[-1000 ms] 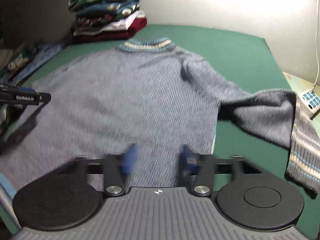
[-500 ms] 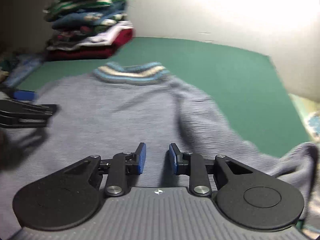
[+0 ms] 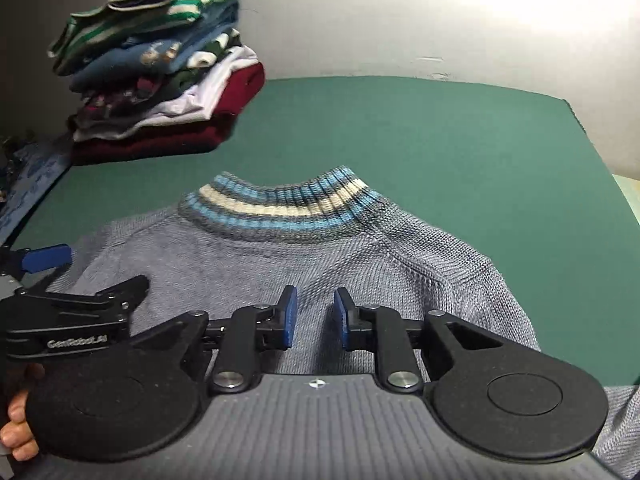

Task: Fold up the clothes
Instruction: 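Position both open tools over the striped collar of the sweater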

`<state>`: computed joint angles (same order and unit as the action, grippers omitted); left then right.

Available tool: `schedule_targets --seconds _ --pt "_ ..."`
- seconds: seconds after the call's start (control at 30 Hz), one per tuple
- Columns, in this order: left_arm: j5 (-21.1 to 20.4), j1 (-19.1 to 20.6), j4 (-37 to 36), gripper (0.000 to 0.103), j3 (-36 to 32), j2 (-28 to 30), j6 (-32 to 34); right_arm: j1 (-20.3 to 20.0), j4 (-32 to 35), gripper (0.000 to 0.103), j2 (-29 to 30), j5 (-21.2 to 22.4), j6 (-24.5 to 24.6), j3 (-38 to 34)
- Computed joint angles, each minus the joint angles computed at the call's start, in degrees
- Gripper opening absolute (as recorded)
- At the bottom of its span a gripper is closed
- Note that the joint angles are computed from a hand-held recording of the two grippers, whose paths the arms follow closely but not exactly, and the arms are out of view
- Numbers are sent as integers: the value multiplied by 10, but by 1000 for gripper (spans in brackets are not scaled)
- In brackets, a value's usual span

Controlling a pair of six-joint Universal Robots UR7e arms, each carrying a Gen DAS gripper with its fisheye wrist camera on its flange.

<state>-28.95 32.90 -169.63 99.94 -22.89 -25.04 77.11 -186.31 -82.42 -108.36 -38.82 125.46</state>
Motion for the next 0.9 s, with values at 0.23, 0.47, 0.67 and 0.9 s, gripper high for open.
schedule_targets --seconds 0.23,0.47,0.67,0.9 --pt "-26 11 -33 102 8 -8 -4 11 -72 22 60 -95 -4 -62" --pt "-23 10 -26 102 6 -9 -12 24 -41 27 66 -135 13 -86" --pt "-22 10 -23 102 5 -9 -15 32 -13 32 59 -136 32 -92" --pt "-20 8 -18 102 4 -9 -20 45 -49 47 55 -129 -1 -83"
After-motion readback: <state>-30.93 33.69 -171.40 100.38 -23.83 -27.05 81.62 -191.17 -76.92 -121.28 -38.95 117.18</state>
